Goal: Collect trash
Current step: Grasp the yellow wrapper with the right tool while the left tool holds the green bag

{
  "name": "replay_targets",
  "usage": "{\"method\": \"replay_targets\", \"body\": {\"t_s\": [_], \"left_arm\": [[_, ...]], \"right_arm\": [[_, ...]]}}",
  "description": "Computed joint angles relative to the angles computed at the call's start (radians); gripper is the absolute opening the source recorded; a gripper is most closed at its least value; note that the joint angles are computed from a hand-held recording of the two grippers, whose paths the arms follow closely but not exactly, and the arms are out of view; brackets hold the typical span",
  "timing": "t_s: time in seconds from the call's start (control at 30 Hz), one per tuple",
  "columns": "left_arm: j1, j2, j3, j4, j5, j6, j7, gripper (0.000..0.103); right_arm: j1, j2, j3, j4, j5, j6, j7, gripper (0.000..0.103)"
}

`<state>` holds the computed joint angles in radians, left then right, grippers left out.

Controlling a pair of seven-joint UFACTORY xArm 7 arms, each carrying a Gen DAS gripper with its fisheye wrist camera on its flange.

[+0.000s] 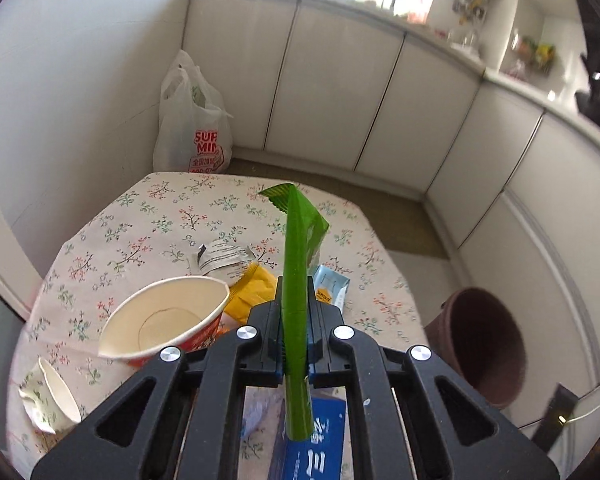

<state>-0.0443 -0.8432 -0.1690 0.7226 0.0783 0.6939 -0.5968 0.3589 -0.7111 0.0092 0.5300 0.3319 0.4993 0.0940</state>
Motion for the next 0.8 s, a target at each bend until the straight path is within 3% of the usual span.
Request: {"method": "replay_targets", "body": {"t_s": [0.1,0.3,0.53,0.67,0.8], "left_arm": [[-0.026,-0.152,0.036,-0.092,-0.033,-0.013,-0.002,0.007],[0.006,-0.411,0.062,-0.237,-0.043,0.011,0.017,0.007],[0.040,-0.533,0.125,-0.323,-0.054,-0.001,0.074,0.007],[0.066,-0.564,0.164,-0.347,-0.066,-0.007,0.115,0.007],[0.072,-0.580,0.196,-0.361,-0.100,0.003,0.145,0.007]], "right_arm": [[0.117,0.025,-0.085,0.030,0.111,0.023,-0.096,0.096],[0.187,0.132,-0.070,0.140,0.217,0.089,-0.208,0.096],[0.104,0.361,0.029,0.356,0.247,0.145,-0.126,0.095],[0.076,0.489,0.035,0.460,0.352,0.196,-0.118,0.069],[0.042,0.555,0.076,0.497,0.412,0.169,-0.113,0.068]]}}
